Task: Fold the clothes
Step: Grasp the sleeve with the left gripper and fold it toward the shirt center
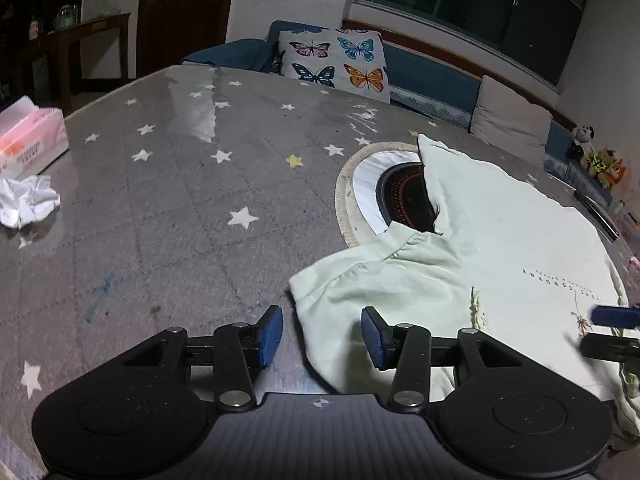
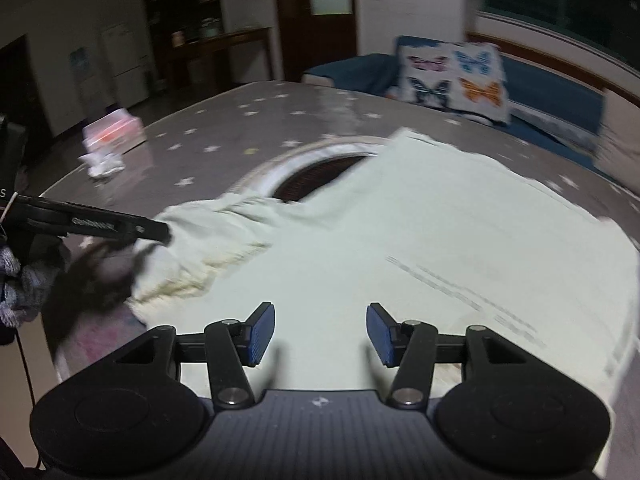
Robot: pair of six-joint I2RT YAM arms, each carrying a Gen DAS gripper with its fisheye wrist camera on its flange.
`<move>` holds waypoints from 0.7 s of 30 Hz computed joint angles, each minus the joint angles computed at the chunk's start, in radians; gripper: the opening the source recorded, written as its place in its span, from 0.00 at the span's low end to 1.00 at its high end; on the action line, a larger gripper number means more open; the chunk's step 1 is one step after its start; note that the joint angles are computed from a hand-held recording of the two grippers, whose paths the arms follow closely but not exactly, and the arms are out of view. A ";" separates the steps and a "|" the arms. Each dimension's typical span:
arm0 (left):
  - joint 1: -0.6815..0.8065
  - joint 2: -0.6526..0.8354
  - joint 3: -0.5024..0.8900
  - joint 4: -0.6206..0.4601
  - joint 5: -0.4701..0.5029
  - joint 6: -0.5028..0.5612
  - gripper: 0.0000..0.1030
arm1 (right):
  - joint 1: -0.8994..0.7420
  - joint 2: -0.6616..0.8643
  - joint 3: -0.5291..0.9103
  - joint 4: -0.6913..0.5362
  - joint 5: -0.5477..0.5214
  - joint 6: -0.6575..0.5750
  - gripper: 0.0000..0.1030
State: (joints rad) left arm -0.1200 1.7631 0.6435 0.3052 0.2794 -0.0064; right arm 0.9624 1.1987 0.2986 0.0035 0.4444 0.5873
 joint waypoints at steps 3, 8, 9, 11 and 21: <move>0.012 0.011 0.008 -0.002 0.044 -0.003 0.16 | -0.012 0.149 0.074 0.093 -0.039 -0.060 0.50; 0.035 -0.017 -0.016 0.031 0.102 -0.008 0.04 | -0.022 0.310 0.168 0.162 -0.075 -0.094 0.50; 0.040 -0.031 -0.026 0.040 0.116 -0.006 0.04 | -0.019 0.333 0.181 0.167 -0.078 -0.093 0.50; 0.049 -0.062 -0.044 0.055 0.147 -0.002 0.03 | -0.011 0.377 0.203 0.181 -0.085 -0.096 0.50; -0.027 -0.202 -0.136 0.103 0.283 0.104 0.03 | 0.017 0.376 0.166 0.224 -0.060 -0.071 0.50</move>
